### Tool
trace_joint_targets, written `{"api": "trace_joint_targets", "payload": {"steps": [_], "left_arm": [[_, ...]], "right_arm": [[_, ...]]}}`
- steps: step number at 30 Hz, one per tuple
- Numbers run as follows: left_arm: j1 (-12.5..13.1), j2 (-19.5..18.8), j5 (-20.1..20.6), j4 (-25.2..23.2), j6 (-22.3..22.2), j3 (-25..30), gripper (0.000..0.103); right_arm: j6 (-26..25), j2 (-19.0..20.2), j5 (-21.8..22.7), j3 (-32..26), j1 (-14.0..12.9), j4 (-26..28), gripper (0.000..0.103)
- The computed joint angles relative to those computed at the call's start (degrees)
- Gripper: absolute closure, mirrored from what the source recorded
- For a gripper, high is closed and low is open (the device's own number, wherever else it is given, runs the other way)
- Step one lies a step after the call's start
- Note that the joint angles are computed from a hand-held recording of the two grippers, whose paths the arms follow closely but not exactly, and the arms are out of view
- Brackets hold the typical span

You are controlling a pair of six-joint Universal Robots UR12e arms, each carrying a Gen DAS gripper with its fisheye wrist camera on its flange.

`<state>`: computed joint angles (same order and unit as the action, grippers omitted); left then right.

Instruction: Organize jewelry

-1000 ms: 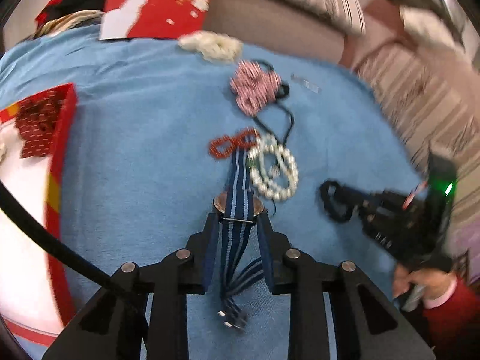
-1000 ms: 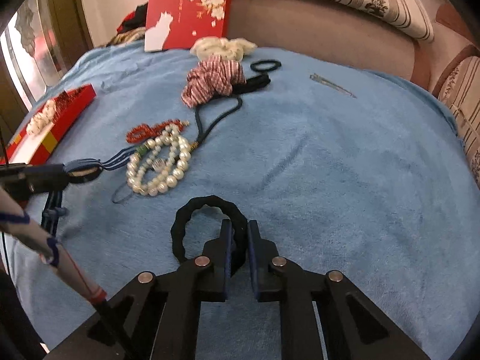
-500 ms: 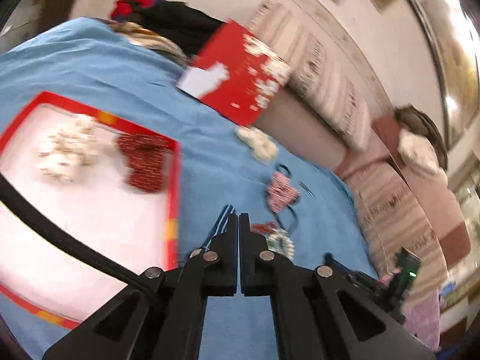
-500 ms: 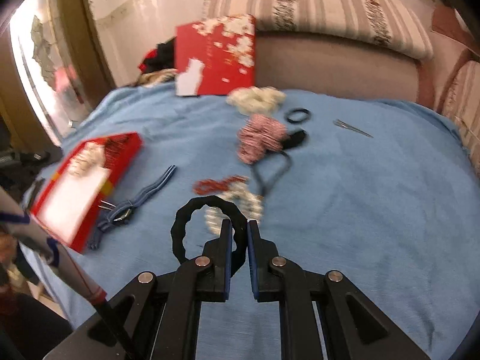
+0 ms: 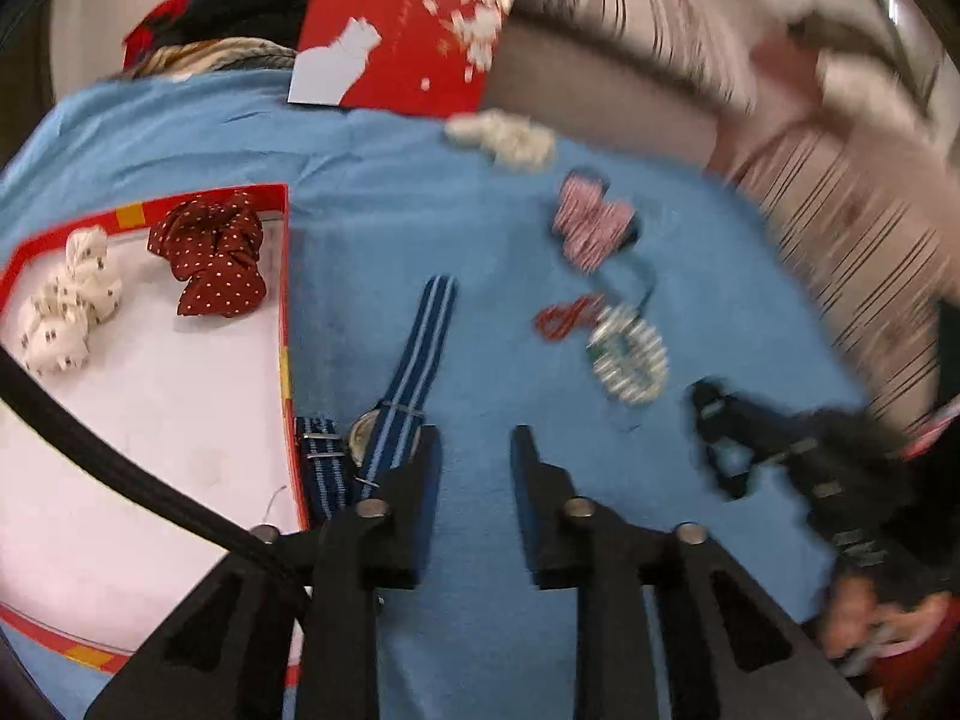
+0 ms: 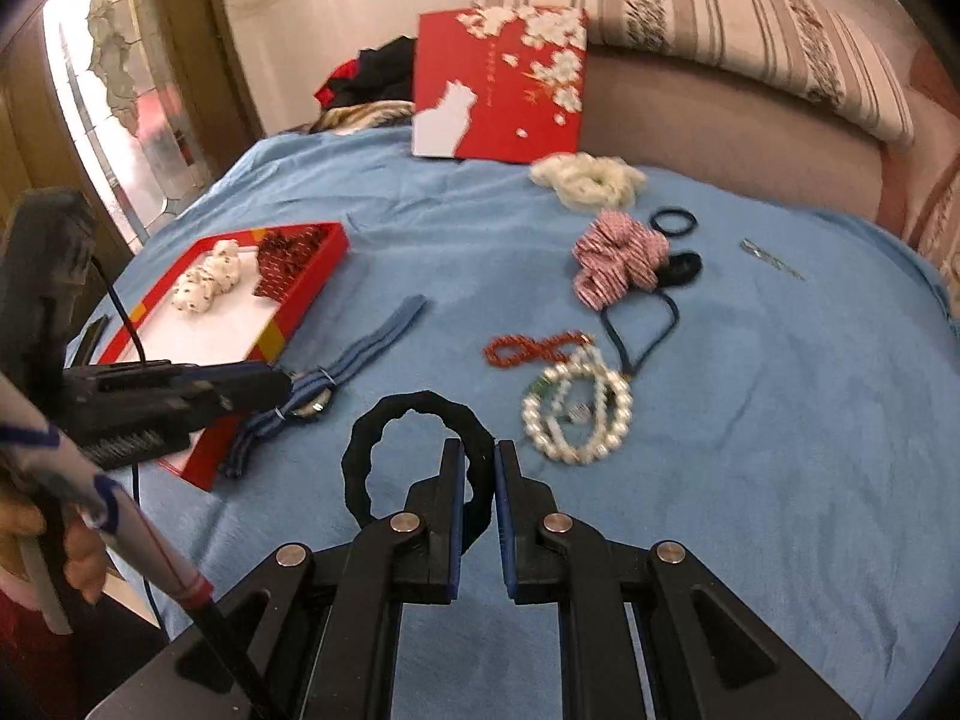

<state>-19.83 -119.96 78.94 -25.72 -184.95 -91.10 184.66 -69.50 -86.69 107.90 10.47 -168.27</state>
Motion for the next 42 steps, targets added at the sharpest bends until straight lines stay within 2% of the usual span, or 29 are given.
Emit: {"api": "trace_joint_targets", "payload": {"steps": [2,4,6,11,15,16,17,18,20,22,25,28,30,32,33,34,35,36,38,40,42], "left_arm": [[-1.25,-1.14,4.81,-3.87,2.97,1.92,0.079],[-2.15,-2.24,8.25,-5.49,4.54,2.84,0.079],[-2.84,-2.65,11.0,-4.51,6.32,2.91,0.078],[-4.54,-3.85,16.31,-4.1,9.8,4.1,0.062],[-6.87,-5.6,25.46,-3.47,15.92,5.76,0.062],[-7.48,-6.12,29.0,-2.12,17.25,5.87,0.051],[-8.12,-6.68,32.44,-0.78,18.15,6.11,0.045],[-8.74,-7.46,36.38,0.95,19.6,6.38,0.045],[-8.84,-8.29,39.44,0.86,20.47,7.04,0.045],[-8.14,-7.98,36.9,-1.61,19.02,7.69,0.047],[-7.49,-7.51,32.94,-2.72,19.68,7.84,0.064],[-8.22,-8.2,34.53,-2.95,20.56,8.4,0.071],[-8.54,-8.89,35.54,-5.39,17.83,9.81,0.071],[-8.22,-8.99,33.8,-8.15,14.81,10.99,0.071],[-7.85,-8.82,31.63,-10.07,13.71,11.63,0.071],[-7.01,-8.35,27.07,-11.19,12.84,11.71,0.075],[-6.37,-7.97,21.07,-13.54,11.07,12.34,0.097],[-5.85,-7.84,15.07,-16.86,9.01,13.16,0.102],[-4.37,-7.48,3.72,-17.72,8.92,13.14,0.101],[-3.68,-6.98,-1.7,-15.76,9.33,12.53,0.101],[-2.8,-6.09,-4.53,-11.13,5.91,11.14,0.099]], "right_arm": [[0.85,-0.23,-0.2,0.5,-0.62,0.49,0.092],[1.73,-0.44,-0.04,0.85,-1.26,0.85,0.092],[2.41,-0.65,0.22,1.24,-1.9,0.9,0.092],[3.17,-1.1,0.9,2.19,-2.96,0.14,0.092],[3.65,-1.31,1.42,2.89,-3.51,-0.74,0.092],[3.79,-1.34,1.58,3.17,-3.73,-1.19,0.092],[3.87,-1.33,1.71,3.37,-3.9,-1.56,0.092],[4.03,-1.3,1.99,3.69,-4.13,-2.11,0.092],[4.28,-1.15,2.7,4.28,-4.63,-3.0,0.092],[4.7,-0.89,3.55,4.81,-5.11,-3.74,0.092],[5.49,-0.36,5.3,5.13,-6.03,-4.34,0.092],[5.84,-0.1,6.82,5.01,-6.73,-4.06,0.092],[5.84,-0.14,7.86,5.04,-7.15,-4.26,0.091],[5.84,-0.34,8.47,5.22,-7.45,-4.96,0.091],[5.85,-0.43,8.69,5.36,-7.59,-5.28,0.091],[5.93,-0.45,8.88,5.43,-7.68,-5.47,0.091],[6.18,-0.54,9.32,5.58,-7.88,-5.67,0.091],[6.47,-0.58,9.55,5.63,-7.99,-5.74,0.091],[7.06,-0.56,9.9,5.64,-8.17,-5.93,0.091],[7.35,-0.58,9.66,5.64,-8.28,-6.19,0.091],[7.57,-0.69,9.39,5.72,-8.42,-6.51,0.091]]}}
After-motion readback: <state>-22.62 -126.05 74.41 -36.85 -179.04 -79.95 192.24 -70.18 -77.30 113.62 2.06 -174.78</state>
